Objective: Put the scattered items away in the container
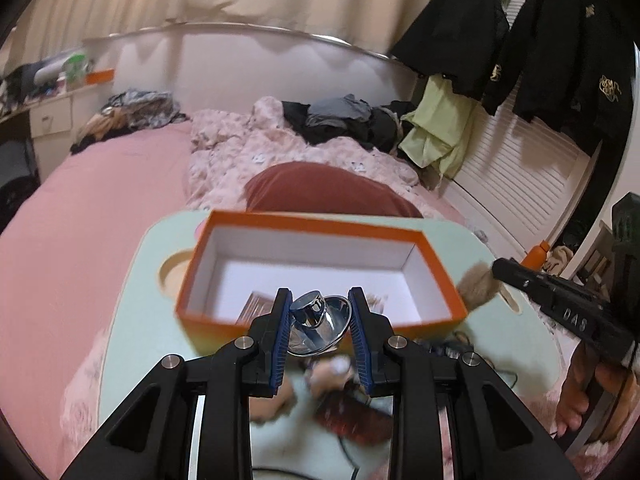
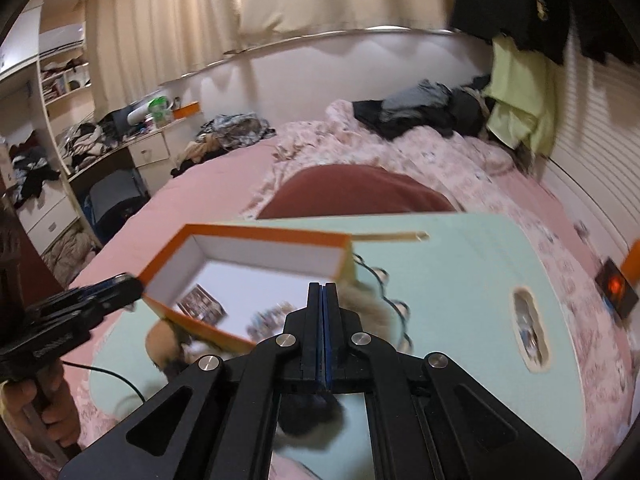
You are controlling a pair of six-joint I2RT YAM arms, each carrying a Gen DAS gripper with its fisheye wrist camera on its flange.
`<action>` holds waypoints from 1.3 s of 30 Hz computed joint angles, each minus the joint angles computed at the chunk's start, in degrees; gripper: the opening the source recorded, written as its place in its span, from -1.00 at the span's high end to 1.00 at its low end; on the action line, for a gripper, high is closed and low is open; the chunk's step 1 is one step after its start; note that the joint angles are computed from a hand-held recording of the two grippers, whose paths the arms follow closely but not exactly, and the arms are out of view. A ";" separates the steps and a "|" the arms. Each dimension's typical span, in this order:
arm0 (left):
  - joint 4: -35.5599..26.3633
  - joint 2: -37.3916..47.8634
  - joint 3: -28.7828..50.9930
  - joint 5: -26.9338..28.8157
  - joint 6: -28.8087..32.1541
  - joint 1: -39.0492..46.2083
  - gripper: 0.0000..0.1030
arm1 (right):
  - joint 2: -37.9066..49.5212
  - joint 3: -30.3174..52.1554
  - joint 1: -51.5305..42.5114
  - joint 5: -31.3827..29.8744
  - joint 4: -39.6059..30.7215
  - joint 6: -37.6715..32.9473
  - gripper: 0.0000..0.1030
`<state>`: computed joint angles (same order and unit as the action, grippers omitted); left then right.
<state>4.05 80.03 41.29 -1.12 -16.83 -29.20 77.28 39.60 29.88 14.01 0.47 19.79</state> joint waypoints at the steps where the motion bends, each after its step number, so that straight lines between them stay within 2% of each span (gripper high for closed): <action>1: -0.20 1.40 1.47 -0.01 0.23 -0.09 0.48 | 1.43 1.14 0.23 -0.42 0.20 -0.02 0.99; 5: -1.20 7.46 6.69 -0.09 0.24 0.17 0.48 | 8.42 5.82 0.99 -1.75 1.09 0.20 0.99; 6: -0.95 8.36 7.21 -0.60 -0.15 0.25 0.42 | 9.29 6.12 1.15 -1.82 1.45 0.30 0.99; 7: -0.79 8.86 7.41 -1.73 -0.62 0.27 0.16 | 10.23 6.50 1.27 -1.82 1.76 0.37 0.98; 8: -0.49 8.85 7.15 -2.64 -0.95 0.32 0.00 | 11.17 7.00 1.55 -1.37 1.78 0.37 0.96; 9: 0.37 8.39 6.35 -2.86 -1.07 0.43 -0.22 | 11.53 7.28 1.74 -0.96 1.40 0.29 0.77; 10: 1.65 7.62 5.20 -2.55 -1.08 0.67 -0.29 | 11.58 7.26 1.93 -0.42 1.11 0.39 0.52; 13: 2.64 5.52 3.13 -1.44 -1.14 1.84 -0.30 | 9.56 4.63 2.35 1.21 3.36 1.38 0.08; 15: 2.24 4.55 2.48 -0.22 -1.54 2.96 -0.30 | 7.57 3.06 1.89 1.37 4.38 2.16 -0.01; 26: 2.32 -1.78 -5.66 4.29 -1.70 6.18 -0.30 | -3.44 -3.91 -2.97 -3.79 0.92 4.83 -0.03; 29: 2.84 -1.71 -7.63 3.48 -1.76 4.99 -0.30 | -4.39 -6.01 -1.91 -4.43 0.14 4.88 -0.03; 36: 5.83 4.34 -8.62 1.01 -3.07 2.94 -0.30 | -0.90 -8.52 1.53 -7.21 2.83 5.40 -0.06; 37: 6.11 5.46 -8.36 0.14 -2.96 2.54 -0.30 | 0.74 -7.84 2.47 -6.32 2.51 5.31 -0.19; 39: 6.04 7.92 -7.41 -0.65 -2.86 2.23 -0.30 | 4.07 -6.32 4.39 -3.68 1.82 5.17 -0.31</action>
